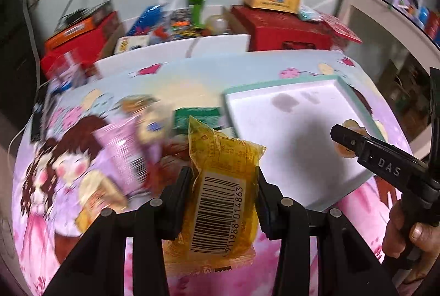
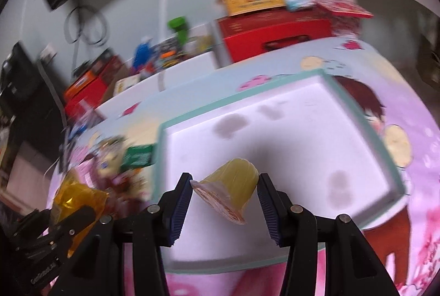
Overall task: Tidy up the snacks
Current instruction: 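Carry both snacks over the white tray and release them inside it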
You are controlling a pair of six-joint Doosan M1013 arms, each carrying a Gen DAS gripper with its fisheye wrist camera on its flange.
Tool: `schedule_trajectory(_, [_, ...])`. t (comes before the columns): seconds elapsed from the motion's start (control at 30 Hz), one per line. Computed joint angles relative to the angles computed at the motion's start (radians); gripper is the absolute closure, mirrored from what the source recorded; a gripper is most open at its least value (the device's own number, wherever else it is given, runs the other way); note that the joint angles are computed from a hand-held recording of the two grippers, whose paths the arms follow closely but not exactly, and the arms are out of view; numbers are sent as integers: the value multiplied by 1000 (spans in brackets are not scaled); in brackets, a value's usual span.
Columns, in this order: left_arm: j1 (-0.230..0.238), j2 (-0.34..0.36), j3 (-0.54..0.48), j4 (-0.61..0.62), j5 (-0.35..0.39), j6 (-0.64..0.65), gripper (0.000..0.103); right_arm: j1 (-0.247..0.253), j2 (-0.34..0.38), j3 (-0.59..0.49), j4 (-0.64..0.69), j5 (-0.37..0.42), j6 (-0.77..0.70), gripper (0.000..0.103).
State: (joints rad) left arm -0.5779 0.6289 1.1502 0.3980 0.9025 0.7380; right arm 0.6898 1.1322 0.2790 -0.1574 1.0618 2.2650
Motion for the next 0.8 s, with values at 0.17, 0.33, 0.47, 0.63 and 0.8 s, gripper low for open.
schedule_trajectory(0.17, [-3,62,-100,-68,11,106,59,-25,-65,141,-45,-56,111,51])
schedule_trajectory(0.33, [-10,138,-213,-119,40,189,59,-40,-86,195,-88,-57,197,51])
schedule_trajectory(0.47, [-12,193,-292,-139,65,219,59,-46,-78,191,-105,-30,228,51])
schedule_trajectory(0.63, [-10,245,-370,-149,110,235,56,-51,-66,175,-85,-16,227,51])
schedule_trajectory(0.8, [-10,249,-375,-128,119,206,26,-47,-59,160,-99,-3,219,51])
